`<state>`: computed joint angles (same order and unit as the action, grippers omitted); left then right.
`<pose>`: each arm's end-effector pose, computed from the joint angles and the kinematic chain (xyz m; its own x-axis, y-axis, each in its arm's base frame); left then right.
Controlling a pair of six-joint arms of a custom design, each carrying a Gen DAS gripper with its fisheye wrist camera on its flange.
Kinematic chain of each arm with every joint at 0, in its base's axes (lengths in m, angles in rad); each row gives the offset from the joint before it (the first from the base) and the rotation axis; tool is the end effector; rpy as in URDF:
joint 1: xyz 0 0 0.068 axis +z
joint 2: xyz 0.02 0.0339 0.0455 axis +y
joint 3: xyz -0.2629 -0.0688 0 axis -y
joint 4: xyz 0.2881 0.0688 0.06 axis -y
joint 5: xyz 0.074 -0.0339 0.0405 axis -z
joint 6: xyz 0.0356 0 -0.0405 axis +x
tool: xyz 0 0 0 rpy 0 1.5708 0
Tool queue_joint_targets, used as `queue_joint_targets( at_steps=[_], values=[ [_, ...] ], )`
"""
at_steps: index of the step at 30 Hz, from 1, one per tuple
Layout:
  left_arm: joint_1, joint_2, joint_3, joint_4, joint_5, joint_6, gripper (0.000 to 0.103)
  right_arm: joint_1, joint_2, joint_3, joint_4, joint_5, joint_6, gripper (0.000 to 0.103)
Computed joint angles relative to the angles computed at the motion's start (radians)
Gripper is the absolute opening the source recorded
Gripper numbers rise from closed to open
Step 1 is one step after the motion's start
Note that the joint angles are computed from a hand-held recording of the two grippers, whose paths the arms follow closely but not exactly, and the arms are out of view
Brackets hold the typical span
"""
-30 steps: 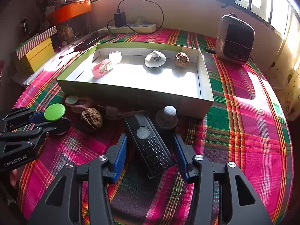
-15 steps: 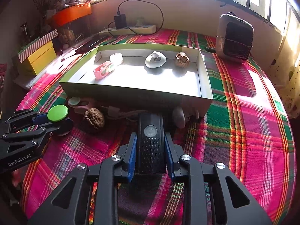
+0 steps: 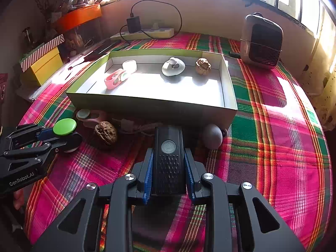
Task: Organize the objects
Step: 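Lower the right gripper onto the black grater and close on it, then lift the green knob with the left gripper while the right gripper lifts the grater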
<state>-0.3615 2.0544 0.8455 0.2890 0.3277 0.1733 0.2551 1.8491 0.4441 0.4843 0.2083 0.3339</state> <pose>0.3379 -0.1400 0.0124 -0.6438 0.4180 -0.6410 0.6378 0.7559 -0.1477 0.2581 0.0597 0.0054 -0.7689 0.1308 -0.6258 0.1336 0.9901 0.0428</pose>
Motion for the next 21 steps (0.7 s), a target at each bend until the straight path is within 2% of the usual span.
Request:
queue_joint_targets(
  at_steps=[8, 9, 10, 21],
  values=[
    [0.0, -0.011, -0.011, -0.004, -0.003, -0.001, 0.026, 0.007, -0.018, -0.021, 0.014, -0.002, 0.011, 0.028],
    [0.001, -0.015, -0.012, -0.005, -0.001, -0.001, 0.022, 0.009, -0.024, -0.025, 0.014, 0.0, 0.012, 0.028],
    [0.001, -0.019, -0.017, -0.003, 0.006, -0.002, 0.015, 0.008, -0.03, -0.029, 0.016, -0.003, 0.012, 0.028],
    [-0.002, -0.055, -0.052, 0.007, 0.003, 0.002, 0.015, 0.027, -0.089, -0.059, 0.011, 0.014, 0.022, 0.028]
  ],
)
